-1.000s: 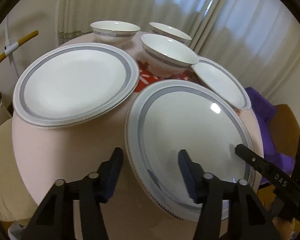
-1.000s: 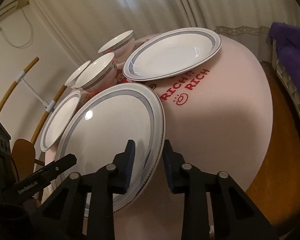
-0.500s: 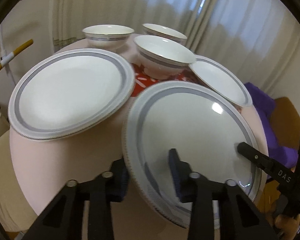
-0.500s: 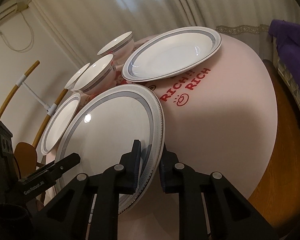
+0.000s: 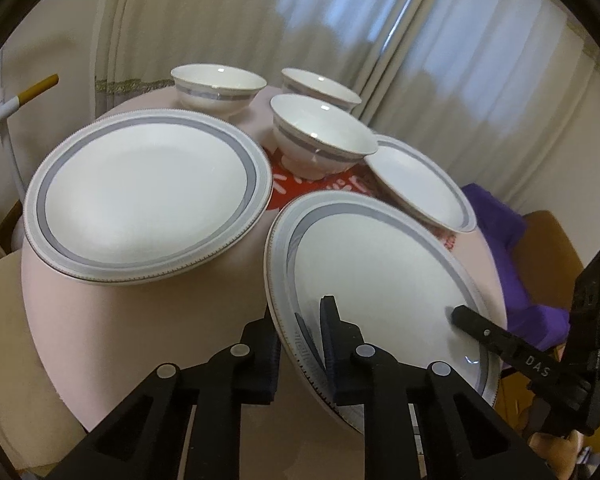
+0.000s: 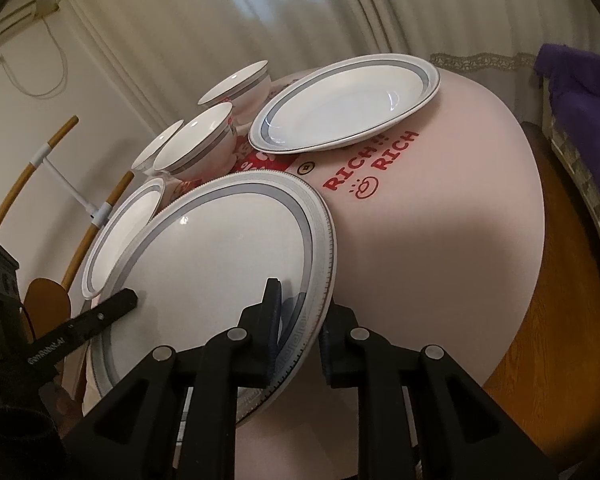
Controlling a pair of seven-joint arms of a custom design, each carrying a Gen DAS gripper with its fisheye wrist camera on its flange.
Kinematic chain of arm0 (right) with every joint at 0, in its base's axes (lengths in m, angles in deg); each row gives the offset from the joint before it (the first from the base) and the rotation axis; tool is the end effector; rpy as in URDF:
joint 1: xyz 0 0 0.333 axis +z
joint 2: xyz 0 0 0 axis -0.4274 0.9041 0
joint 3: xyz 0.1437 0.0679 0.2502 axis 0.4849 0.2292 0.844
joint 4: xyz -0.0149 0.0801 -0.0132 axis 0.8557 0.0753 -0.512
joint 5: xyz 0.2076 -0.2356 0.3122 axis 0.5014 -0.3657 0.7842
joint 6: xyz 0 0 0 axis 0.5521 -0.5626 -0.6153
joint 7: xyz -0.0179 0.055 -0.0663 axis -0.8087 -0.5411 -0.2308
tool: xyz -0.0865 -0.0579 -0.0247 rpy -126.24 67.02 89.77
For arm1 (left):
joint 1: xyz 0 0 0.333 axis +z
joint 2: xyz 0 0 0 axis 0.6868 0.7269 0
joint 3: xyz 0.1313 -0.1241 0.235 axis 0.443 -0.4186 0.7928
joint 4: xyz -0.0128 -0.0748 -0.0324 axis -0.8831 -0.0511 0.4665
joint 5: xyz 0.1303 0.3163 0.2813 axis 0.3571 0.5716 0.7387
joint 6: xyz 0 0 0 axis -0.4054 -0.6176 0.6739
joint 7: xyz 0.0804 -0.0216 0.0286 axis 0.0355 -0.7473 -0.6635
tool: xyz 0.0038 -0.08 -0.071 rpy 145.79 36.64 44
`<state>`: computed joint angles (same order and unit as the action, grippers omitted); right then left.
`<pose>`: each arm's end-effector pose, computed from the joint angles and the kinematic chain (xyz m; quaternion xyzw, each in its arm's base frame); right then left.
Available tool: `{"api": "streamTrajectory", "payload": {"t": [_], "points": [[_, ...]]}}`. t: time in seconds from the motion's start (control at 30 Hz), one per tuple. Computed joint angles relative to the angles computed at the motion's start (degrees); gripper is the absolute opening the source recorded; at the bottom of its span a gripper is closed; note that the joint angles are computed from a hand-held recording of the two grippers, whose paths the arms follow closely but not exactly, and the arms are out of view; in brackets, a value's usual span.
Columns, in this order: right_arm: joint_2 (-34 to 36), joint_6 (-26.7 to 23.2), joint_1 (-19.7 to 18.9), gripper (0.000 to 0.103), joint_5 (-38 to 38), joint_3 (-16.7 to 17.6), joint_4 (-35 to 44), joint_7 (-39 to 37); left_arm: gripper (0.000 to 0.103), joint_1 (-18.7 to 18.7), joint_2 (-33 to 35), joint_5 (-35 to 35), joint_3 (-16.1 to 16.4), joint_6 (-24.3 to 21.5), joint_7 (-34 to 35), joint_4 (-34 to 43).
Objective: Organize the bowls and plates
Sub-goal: 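Grasp the rim of a grey-rimmed plate with the left gripper while the right gripper grasps it too, then carry the plate with both grippers and lower it onto the other plate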
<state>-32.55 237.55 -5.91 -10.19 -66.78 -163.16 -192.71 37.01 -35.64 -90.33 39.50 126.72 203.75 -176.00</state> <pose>0.5150 0.3034 0.3839 -0.5015 0.7707 -0.1230 0.3734 0.6219 -0.1669 0.4464 -0.5454 0.7458 -0.3782 0.0565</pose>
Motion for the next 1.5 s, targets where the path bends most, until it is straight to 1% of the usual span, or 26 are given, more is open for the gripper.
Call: {"api": "streamTrajectory", "payload": {"t": [0.1,0.13,0.2,0.4,0.6,0.73,0.93,1.1,1.27,1.5], "points": [[-0.34,-0.05,0.24,0.018,1.20,0.23,-0.35,-0.75,0.014,0.15,-1.02,-1.97,0.19,0.15,2.00,-0.80],[-0.41,-0.42,0.39,0.018,2.54,0.43,-0.28,-2.09,0.014,0.19,-1.42,-2.82,0.34,0.21,2.90,-1.08],[-0.76,-0.61,0.46,0.018,2.23,0.66,-0.34,-1.89,0.014,0.18,-2.17,-4.02,0.66,0.27,3.95,-1.55],[0.17,-1.38,1.17,0.019,4.35,1.24,2.22,-5.31,0.014,0.22,-4.16,-8.09,2.11,0.76,7.85,-2.66],[4.07,-1.63,3.20,0.019,7.20,0.48,7.76,-10.66,0.014,0.69,-5.42,-11.70,3.64,2.02,10.58,-3.37],[8.22,-1.83,5.24,0.019,11.69,-0.50,12.73,-16.39,0.014,1.35,-5.64,-12.84,4.56,2.79,11.28,-3.84],[15.09,-2.90,7.60,0.019,20.00,-1.35,21.23,-26.68,0.015,2.82,-4.23,-11.71,5.06,4.54,9.87,-2.77],[20.72,-5.07,9.03,0.020,26.83,-1.60,28.37,-34.25,0.015,4.40,-2.04,-8.81,4.69,4.68,6.16,-0.59],[24.46,-8.23,12.01,0.020,30.63,-3.98,33.75,-37.57,0.015,5.76,1.01,-5.38,3.88,4.50,2.80,2.45],[27.52,-11.72,13.83,0.021,32.92,-5.79,38.52,-39.19,0.016,7.62,5.96,-1.56,2.08,4.01,-0.83,7.65]]}}
